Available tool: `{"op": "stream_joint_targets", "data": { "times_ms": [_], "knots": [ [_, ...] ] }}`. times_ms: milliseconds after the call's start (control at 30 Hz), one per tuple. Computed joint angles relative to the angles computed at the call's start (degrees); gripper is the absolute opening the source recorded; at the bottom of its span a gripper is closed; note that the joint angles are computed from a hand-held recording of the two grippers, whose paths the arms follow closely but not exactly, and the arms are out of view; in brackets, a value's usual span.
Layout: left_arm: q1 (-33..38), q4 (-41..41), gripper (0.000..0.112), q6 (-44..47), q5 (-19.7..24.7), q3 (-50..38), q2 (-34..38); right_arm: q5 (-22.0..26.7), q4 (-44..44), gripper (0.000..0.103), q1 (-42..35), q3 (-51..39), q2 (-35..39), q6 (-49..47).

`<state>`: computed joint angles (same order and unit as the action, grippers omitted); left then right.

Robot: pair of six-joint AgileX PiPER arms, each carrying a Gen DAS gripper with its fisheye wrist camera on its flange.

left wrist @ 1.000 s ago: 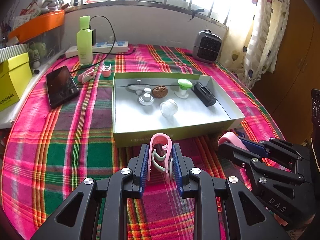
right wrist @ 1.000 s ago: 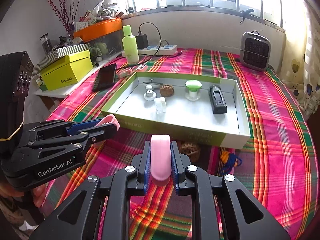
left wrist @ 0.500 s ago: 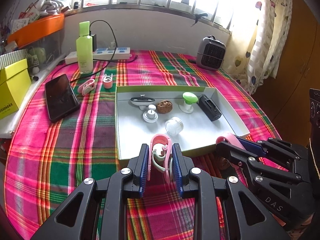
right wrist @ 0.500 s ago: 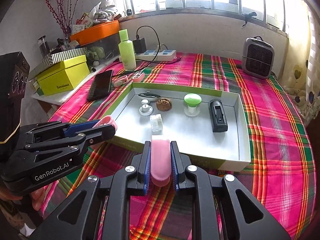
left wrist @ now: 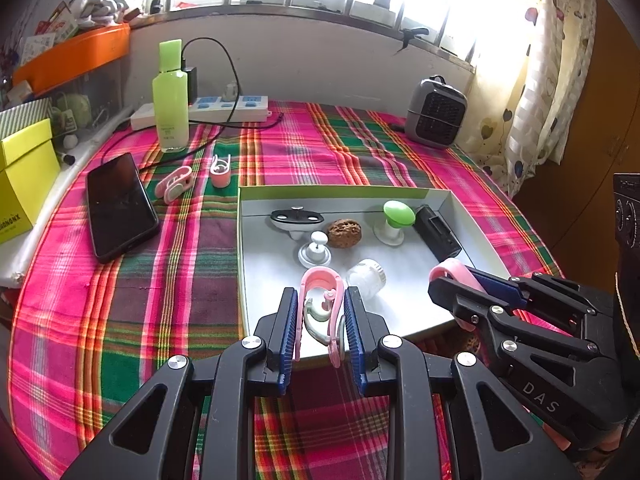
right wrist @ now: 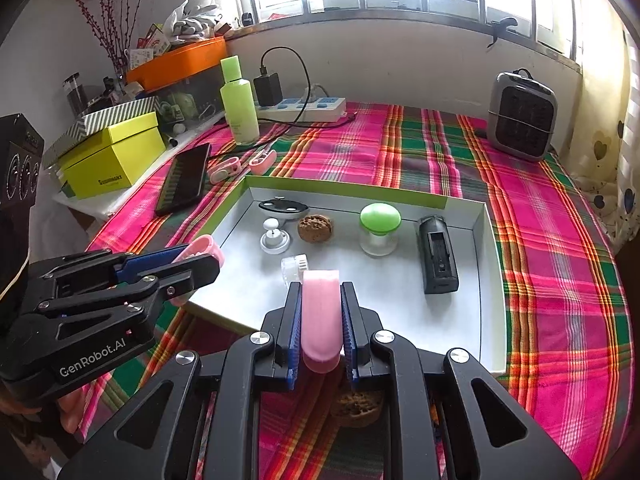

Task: Organize objects
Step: 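Carry pink clip and pink block over the box with both tools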

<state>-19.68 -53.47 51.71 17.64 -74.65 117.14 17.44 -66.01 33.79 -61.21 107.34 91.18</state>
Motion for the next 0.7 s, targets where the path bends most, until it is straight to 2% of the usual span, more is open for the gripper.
{"op": "stream_joint_targets", "data": {
  "times_ms": [700],
  "knots": [
    [-0.9,15.3,0.022,-16.1,1.9,-9.9,7.1,-1.7,19.2,0.019,-5.5,-8.5,7.1,-21.6]
  ]
}}
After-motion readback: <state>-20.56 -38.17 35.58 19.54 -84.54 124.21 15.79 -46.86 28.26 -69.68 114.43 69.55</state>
